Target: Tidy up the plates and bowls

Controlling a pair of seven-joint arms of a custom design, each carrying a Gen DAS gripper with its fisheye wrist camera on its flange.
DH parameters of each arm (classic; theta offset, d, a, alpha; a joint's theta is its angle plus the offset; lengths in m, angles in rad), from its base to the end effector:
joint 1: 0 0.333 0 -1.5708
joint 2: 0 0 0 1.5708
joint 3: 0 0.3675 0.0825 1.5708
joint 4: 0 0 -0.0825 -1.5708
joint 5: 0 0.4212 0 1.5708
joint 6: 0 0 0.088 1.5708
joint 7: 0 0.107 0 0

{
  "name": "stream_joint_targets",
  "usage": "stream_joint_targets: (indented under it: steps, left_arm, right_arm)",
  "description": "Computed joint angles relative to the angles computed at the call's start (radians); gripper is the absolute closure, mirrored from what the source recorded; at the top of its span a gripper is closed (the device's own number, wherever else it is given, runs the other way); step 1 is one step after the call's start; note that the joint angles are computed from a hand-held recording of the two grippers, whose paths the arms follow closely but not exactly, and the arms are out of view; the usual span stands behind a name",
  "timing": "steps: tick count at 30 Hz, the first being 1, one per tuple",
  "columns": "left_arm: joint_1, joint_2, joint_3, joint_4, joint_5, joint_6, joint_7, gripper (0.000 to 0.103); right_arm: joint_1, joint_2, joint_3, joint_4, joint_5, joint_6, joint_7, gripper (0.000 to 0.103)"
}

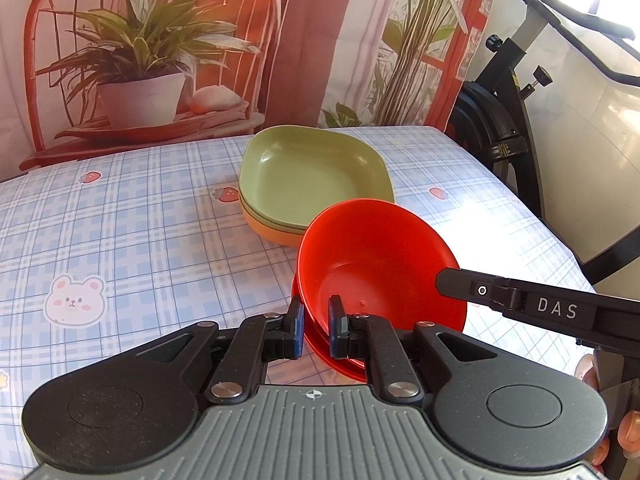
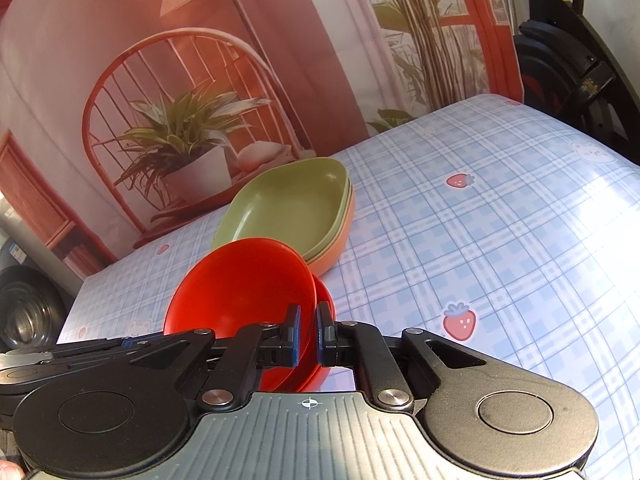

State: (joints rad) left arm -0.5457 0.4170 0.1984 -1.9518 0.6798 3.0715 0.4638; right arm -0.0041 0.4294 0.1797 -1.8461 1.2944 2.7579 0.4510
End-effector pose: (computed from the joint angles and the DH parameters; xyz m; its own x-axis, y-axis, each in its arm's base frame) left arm 0.6362 -0.2984 0.3554 -0.0141 -0.9849 0.1723 -0.7543 -0.1026 -0.6484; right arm 0.7078 0.0723 0.3471 0.2749 -0.8595 -0.4310 -0.7735 0.0686 -0.6301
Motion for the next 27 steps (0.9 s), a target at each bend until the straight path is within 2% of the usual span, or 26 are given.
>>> stream_joint_targets:
  steps: [6,8,16,24,27]
  left_arm:
    - [0.002,-0.001,-0.007,0.006,0.009,-0.019,0.01,0.09]
    - [-0.001,0.0,-0.006,0.01,0.024,-0.03,0.007,0.088]
    - [0.03,-0.01,-0.044,0.009,0.034,-0.06,-0.004,0.084]
    - [0.019,-0.052,-0.031,-0.007,0.179,-0.098,-0.154,0.082]
    - [0.018,-0.072,-0.033,-0.015,0.257,-0.112,-0.228,0.072]
  right_arm:
    - [-0.001,0.006,0.0,0.006,-0.014,-0.003,0.015,0.094]
    - [-0.002,0.006,0.002,0.006,-0.013,-0.001,0.015,0.094]
    - [0.0,0.003,0.003,-0.002,-0.031,0.018,0.025,0.086]
    - [-0.007,-0.028,0.013,-0.025,0.025,0.031,-0.045,0.084]
    - [-0.002,-0.049,0.007,-0.041,0.064,0.035,-0.088,0.083]
